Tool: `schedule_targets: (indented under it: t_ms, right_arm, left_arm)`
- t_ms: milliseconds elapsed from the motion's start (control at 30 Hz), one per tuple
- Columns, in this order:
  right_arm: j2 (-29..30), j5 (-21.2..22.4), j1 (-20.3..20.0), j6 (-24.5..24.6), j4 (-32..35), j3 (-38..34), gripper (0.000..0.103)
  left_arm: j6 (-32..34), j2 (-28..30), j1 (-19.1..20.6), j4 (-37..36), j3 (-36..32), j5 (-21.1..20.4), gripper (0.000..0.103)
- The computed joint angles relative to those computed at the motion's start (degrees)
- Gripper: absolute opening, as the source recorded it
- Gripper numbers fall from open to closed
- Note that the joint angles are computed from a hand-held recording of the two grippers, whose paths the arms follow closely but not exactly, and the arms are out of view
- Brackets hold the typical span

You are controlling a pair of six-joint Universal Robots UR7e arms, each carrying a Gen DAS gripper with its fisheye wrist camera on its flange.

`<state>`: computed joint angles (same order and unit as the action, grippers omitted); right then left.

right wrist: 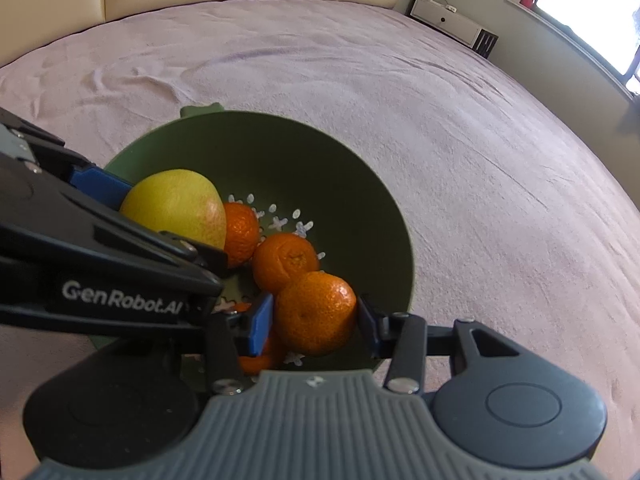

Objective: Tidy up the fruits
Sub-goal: 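Carry the pear and tangerine into the green colander and open both tools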

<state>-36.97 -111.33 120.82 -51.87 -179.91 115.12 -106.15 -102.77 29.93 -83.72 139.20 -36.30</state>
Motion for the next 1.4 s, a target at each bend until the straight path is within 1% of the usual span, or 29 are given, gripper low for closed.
schedule_targets:
  t_ms: [100, 267, 567, 633, 667, 833, 867, 933, 967, 1000, 1167, 1267, 1400]
  right_arm:
    - [0.6, 0.1, 0.0, 0.1, 0.0, -0.5, 0.044]
    - [1.2, -0.2, 0.0, 1.0, 0.5, -1.3, 0.044]
    - [0.6, -1.1, 0.5, 1.8, 2.7, -1.7, 0.044]
    - [0.4, -1.5, 0.7, 1.3, 3.1, -1.8, 0.044]
    - [0.3, -1.5, 0.7, 1.1, 3.6, -1.7, 0.044]
    - [-0.4, -1.7, 1.0, 0.9, 4.5, -1.4, 0.046]
    - [-0.5, -1.8, 1.0, 1.0, 4.5, -1.2, 0.05]
    - [-0.9, -1.8, 1.1, 0.8, 4.1, -0.8, 0.051]
    - [-1.1, -1.8, 1.2, 0.9, 4.1, -0.7, 0.054]
    - [-1.4, -1.6, 1.3, 0.9, 3.9, -0.4, 0.059]
    - [-3.0, -1.0, 1.8, 1.4, 3.9, 0.3, 0.068]
    - [-4.0, -0.7, 2.2, 1.5, 3.4, 1.0, 0.068]
    - [-5.9, 0.2, 2.4, 1.9, 1.7, 2.4, 0.072]
  left_arm:
    - [0.1, -0.7, 0.6, -1.1, 0.4, 0.5, 0.076]
    - [0.7, -0.1, 1.1, -1.8, 0.4, 1.2, 0.076]
    - [0.3, 0.0, 1.2, -1.8, 0.1, 0.7, 0.076]
    - [0.7, 0.2, 1.3, -1.7, -0.1, 0.5, 0.078]
    - [0.6, 0.5, 1.4, -1.2, -0.4, 0.4, 0.081]
    - [-0.6, 0.5, 1.1, -0.1, -1.1, 0.2, 0.083]
    - [-0.8, 0.4, 0.9, 0.2, -1.2, 0.2, 0.083]
    - [-0.9, 0.6, 0.5, 0.6, -1.4, 0.2, 0.084]
    - [-0.9, 0.6, 0.3, 0.8, -1.6, 0.2, 0.085]
    - [-0.7, 0.8, 0.1, 1.0, -1.8, 0.1, 0.085]
    - [-0.9, 1.4, -1.4, 3.3, -3.1, 0.2, 0.085]
    - [-2.2, 1.5, -2.8, 5.4, -3.8, 0.5, 0.085]
    - [-4.1, 1.9, -5.2, 8.1, -4.6, 0.8, 0.085]
